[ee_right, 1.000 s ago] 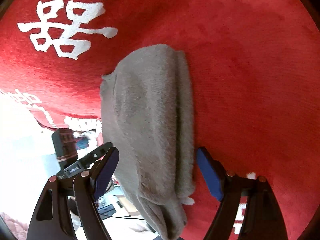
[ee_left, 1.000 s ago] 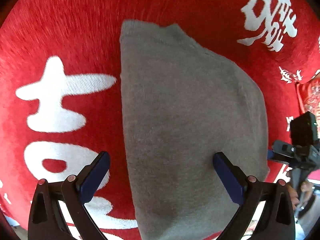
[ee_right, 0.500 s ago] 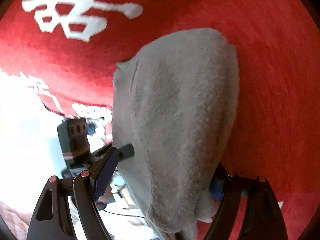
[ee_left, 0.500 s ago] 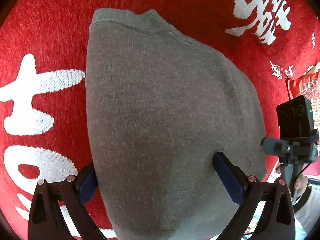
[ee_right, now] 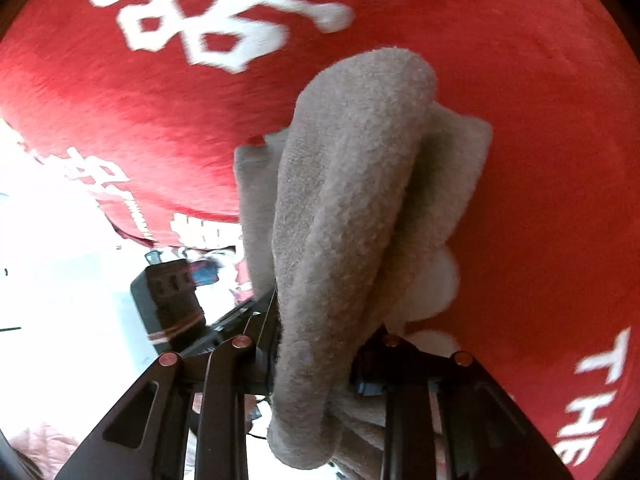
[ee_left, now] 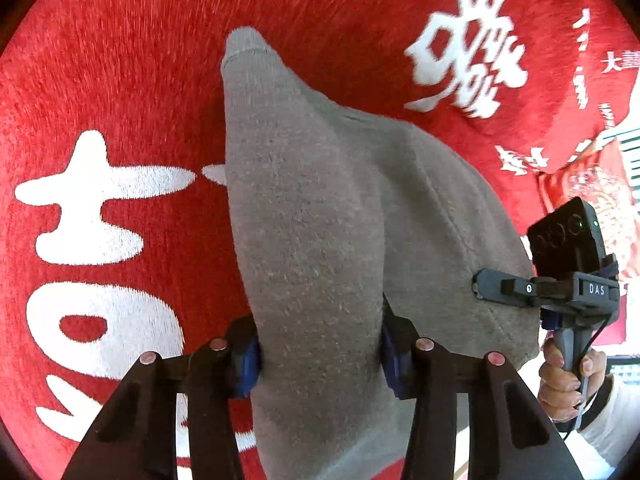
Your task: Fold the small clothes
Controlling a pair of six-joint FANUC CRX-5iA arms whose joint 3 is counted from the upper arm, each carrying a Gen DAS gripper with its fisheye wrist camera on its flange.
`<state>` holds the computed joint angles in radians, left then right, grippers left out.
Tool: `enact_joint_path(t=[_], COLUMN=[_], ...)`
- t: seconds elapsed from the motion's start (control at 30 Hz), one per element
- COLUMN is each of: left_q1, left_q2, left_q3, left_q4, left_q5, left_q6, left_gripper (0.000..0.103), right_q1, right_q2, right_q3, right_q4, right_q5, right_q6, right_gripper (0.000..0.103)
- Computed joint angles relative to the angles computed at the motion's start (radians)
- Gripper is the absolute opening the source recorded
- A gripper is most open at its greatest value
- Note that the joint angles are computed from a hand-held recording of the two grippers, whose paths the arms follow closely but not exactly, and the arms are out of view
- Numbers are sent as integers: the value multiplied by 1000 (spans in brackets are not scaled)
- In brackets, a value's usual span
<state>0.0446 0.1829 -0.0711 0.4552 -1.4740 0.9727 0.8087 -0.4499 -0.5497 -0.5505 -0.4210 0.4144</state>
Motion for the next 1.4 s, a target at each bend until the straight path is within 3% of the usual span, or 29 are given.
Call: enact_joint_path(t=[0.13,0.27,0.37,0.6,0.7,0.8,0.87,0.93,1.03,1.3,1.4], left_q1=[52,141,210,333,344,365,383,407,453,439,427], left_q2=[-31,-40,-48,-31,-34,-31,-27,-18,-28,-91,-125], left_q3=[3,49,81,112,74,51,41,44,46,7,3], left_q4=[21,25,-2,-118,-155,-191,-178,-159,-150,-170,-187], left_q5=[-46,-129,-176,-196,-161,-125,-115,-119,-110,-31,13], left_q6=[-51,-102,-152,-218,-219,-231,-224,-217,-252,-294,-260], left_gripper=[49,49,49,49,49,50,50,51,51,53,53], right_q1=[129,187,199,156,151,187,205,211,224,284,316], right_q2=[14,70,152,384,446,455,444,466,512,621,563], right_q3=[-12,22,98,313,362,341,324,386,469,636,583], right_q4=[270,381,293,-82,-76,111,258,369,430,557,581], right_q5=[104,153,169,110,55,67,8,-212,-420,-659,-684], right_q6=[-289,-409,-326,31,28,-172,-304,-345,-334,-437,-490], right_gripper=[30,30,30,30,30,32,32,31,24,23,22])
